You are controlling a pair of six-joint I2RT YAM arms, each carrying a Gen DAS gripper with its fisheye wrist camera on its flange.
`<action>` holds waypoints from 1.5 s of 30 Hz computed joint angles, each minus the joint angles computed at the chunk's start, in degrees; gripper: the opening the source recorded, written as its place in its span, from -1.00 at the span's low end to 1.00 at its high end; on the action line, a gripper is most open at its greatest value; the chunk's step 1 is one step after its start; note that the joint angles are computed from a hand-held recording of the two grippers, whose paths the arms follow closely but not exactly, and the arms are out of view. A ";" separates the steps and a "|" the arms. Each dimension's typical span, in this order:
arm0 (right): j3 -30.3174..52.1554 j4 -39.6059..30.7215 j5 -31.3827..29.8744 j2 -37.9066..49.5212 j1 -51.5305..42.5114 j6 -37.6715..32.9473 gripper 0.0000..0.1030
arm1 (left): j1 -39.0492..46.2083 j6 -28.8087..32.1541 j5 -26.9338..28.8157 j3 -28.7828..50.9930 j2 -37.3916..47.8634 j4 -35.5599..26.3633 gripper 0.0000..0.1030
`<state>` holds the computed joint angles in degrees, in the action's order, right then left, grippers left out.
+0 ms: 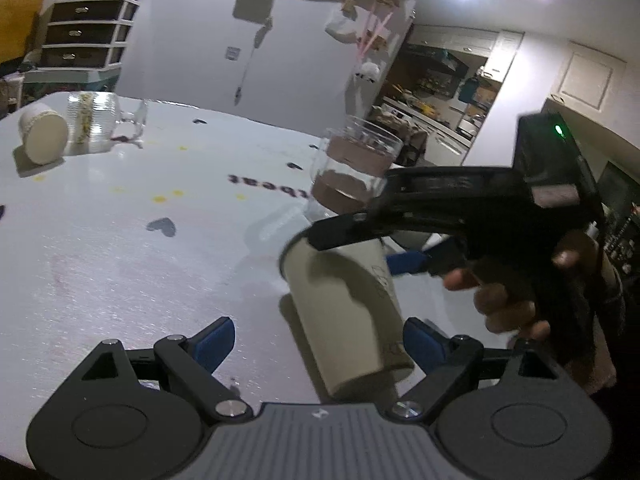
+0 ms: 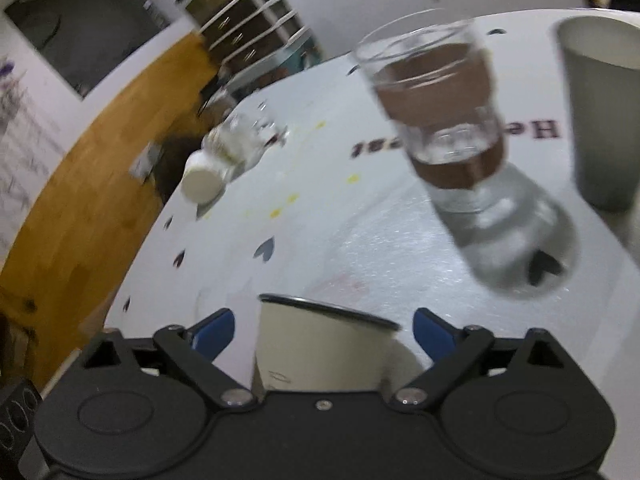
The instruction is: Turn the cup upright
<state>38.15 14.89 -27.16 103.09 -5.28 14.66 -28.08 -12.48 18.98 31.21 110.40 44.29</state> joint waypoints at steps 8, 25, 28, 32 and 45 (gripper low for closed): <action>-10.63 7.88 10.60 -10.92 5.29 -4.33 0.48 | 0.55 -0.16 5.13 0.12 2.18 2.45 0.51; -20.98 7.75 16.27 -24.23 7.18 -3.39 0.44 | -4.05 4.79 3.93 1.71 3.87 1.98 0.21; -15.54 5.51 8.16 -16.93 0.98 2.23 0.52 | -4.03 4.70 4.00 1.78 3.84 1.81 0.21; -4.69 -2.92 0.65 -6.14 -3.01 3.89 0.66 | -3.79 4.67 4.27 2.08 3.83 1.43 0.21; 1.26 -6.70 2.12 -0.84 -1.06 1.43 0.61 | -3.45 6.41 6.17 2.45 4.06 0.61 0.21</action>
<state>39.40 8.19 -25.04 102.25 -6.33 16.09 -31.52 -6.07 25.14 33.66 114.45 44.90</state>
